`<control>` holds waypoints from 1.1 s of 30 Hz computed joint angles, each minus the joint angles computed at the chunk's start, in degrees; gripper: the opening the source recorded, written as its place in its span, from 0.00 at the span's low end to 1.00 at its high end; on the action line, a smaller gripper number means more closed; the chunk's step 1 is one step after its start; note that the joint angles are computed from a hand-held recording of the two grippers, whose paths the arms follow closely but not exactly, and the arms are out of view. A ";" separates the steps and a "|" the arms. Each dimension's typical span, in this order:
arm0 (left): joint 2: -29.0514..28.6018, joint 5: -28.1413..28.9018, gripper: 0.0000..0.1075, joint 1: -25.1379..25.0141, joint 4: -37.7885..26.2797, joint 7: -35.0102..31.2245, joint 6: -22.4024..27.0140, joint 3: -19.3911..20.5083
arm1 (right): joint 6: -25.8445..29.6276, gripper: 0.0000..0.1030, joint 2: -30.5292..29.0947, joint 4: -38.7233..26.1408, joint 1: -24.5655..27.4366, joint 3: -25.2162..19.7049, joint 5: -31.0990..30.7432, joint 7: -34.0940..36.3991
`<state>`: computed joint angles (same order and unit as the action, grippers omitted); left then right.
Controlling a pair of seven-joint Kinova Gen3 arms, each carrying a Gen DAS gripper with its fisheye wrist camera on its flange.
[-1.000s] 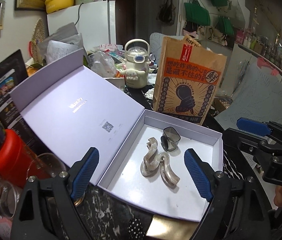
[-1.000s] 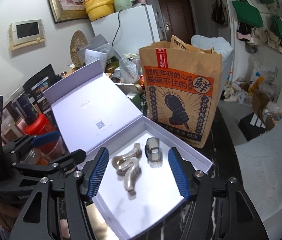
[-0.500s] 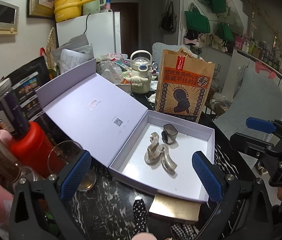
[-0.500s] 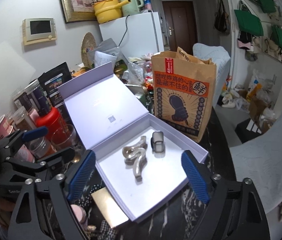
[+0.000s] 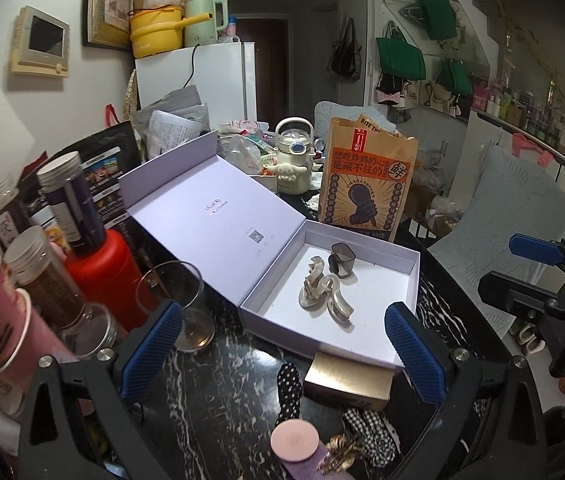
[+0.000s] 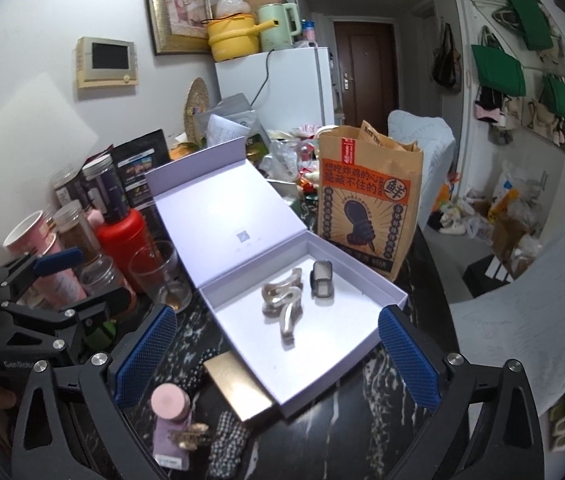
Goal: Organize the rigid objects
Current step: 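Withdraw both grippers from the box back over the table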
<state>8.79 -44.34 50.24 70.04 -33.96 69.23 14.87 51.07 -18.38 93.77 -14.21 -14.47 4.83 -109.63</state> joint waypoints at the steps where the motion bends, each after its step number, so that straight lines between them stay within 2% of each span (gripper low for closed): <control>1: -0.27 -0.37 0.96 0.40 0.25 0.27 0.59 0.12 | 0.63 1.00 -0.30 -0.06 0.17 -0.71 0.56 -0.38; 5: -1.15 -1.93 0.96 1.45 1.86 2.01 2.37 0.93 | 0.76 1.00 -1.85 0.91 -0.01 -1.80 1.25 -0.66; 10: -3.38 -0.50 0.96 0.45 5.65 4.25 1.13 2.37 | -0.48 1.00 -4.33 4.00 0.17 -2.96 1.28 -1.40; 14: -5.38 0.70 0.96 -1.05 9.43 7.23 -1.16 3.98 | -1.80 1.00 -5.75 7.07 -1.76 -0.56 -2.37 0.08; 17: -5.70 -1.22 0.96 -0.90 11.25 9.64 -0.40 5.80 | -2.50 1.00 -6.53 8.97 -2.72 1.18 -5.40 1.31; 22: -5.23 -3.86 0.96 0.63 12.81 12.45 1.84 7.33 | -2.97 1.00 -7.97 11.72 -0.76 -1.03 -5.33 -0.23; 33: -5.51 -3.39 0.96 2.41 17.41 17.74 1.50 8.51 | -4.21 1.00 -13.43 17.66 -0.28 -3.85 -6.42 -2.15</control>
<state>3.28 -47.74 52.65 87.45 -16.21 70.73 23.37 46.86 -31.81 111.43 -14.50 -18.32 -1.59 -111.78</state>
